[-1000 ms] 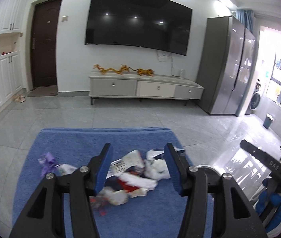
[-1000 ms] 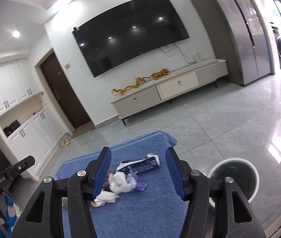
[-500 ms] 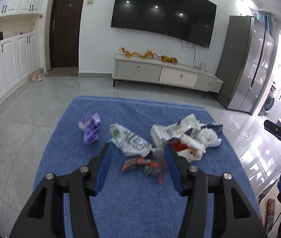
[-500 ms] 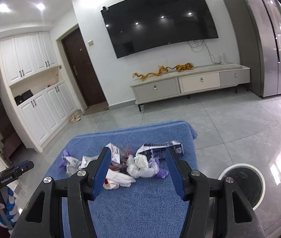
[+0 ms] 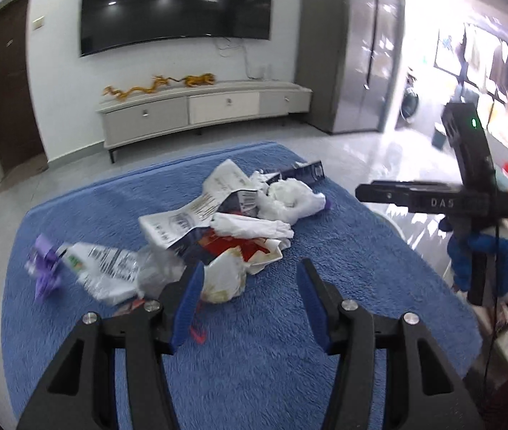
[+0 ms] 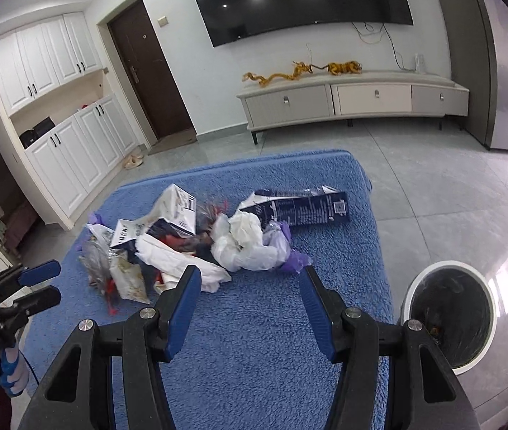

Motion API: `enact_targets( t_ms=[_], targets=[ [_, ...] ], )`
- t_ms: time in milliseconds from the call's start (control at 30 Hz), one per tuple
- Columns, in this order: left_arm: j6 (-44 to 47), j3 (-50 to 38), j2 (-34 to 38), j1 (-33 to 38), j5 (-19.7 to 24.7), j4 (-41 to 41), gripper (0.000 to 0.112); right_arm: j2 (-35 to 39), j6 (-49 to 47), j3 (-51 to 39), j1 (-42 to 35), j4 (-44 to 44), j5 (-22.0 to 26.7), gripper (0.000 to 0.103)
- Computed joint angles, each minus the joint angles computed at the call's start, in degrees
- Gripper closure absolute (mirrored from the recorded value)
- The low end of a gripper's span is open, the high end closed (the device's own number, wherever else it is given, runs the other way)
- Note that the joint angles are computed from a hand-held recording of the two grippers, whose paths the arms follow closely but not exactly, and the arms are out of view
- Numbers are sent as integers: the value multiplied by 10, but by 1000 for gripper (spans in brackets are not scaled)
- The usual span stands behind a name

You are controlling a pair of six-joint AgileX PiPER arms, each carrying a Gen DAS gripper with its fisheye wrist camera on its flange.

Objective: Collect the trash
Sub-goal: 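Move both open tools back over the trash on the rug, then grasp the white tissue with the right tool while the left tool grasps the clear food bag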

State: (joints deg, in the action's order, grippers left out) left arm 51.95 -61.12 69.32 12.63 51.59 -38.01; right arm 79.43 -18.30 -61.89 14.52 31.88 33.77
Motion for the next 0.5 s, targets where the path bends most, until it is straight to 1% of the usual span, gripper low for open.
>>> enact_targets(
  t_ms=[33, 167, 300, 433, 467, 500],
  targets=[
    [-8, -11, 20, -24, -14, 22, 60, 10, -8, -5, -3, 5, 3, 49],
    [-14, -40, 78, -50, -29, 64, 60, 42, -32, -28, -5, 15, 14, 49],
    [-5, -68, 125, -51, -12, 84, 60, 80, -43, -62, 9, 9, 18, 49],
    [1, -68, 136, -58, -6, 108, 61, 129, -23, -109, 29, -32, 5, 49],
    [0, -66, 137, -62, -8, 114, 62, 140, -26, -120, 30, -31, 5, 49],
    [-1, -63, 137, -64, -9, 117, 67, 148, -29, -129, 30, -30, 5, 49]
  ],
)
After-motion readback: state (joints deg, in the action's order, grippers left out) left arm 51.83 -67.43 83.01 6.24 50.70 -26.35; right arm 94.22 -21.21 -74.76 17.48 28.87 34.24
